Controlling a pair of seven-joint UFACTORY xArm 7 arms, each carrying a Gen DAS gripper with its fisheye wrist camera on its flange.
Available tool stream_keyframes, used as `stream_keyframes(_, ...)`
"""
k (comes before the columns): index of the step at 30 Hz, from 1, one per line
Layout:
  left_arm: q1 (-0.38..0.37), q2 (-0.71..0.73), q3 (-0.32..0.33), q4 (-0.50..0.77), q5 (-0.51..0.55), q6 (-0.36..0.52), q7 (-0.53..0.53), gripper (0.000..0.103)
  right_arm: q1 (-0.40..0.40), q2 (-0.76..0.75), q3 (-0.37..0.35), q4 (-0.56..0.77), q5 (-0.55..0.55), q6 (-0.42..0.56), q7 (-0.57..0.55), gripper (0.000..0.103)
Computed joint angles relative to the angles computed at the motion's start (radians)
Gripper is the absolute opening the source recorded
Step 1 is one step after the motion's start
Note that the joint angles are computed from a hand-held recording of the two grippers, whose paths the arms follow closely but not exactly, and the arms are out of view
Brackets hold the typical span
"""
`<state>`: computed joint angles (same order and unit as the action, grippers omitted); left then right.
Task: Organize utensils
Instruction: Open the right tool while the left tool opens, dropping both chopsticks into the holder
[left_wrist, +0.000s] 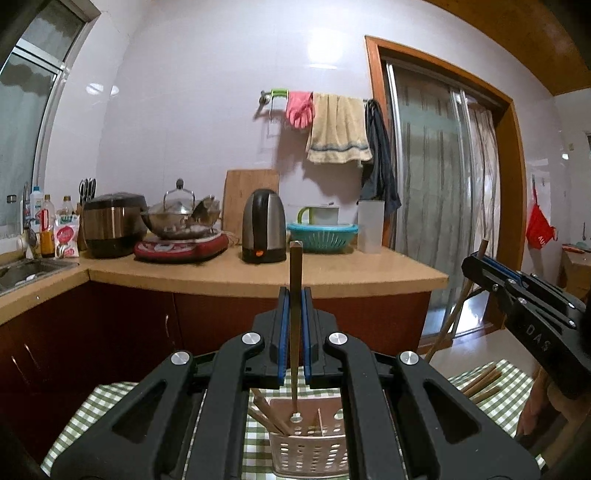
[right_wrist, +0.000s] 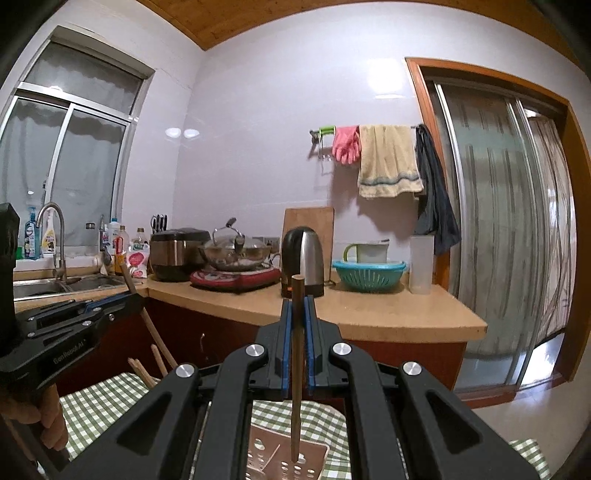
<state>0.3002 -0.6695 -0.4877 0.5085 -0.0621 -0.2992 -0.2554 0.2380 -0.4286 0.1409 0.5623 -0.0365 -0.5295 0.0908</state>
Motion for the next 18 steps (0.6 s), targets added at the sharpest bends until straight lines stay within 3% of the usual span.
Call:
stream_keyframes(10,0.062,0.11,-0.072,-0.006,-0.038,-0.023,0.024,0.007,-0.022,0.072,0.04,-0.003,0.049,0.007,-0.023,0.007)
stream_keyframes(18,0.088,0.135,-0.123,-0.017,-0.077,-0.027,0.058,0.007,-0.066,0.095,0.129,-0.007,0.163,0.015,-0.113,0.007)
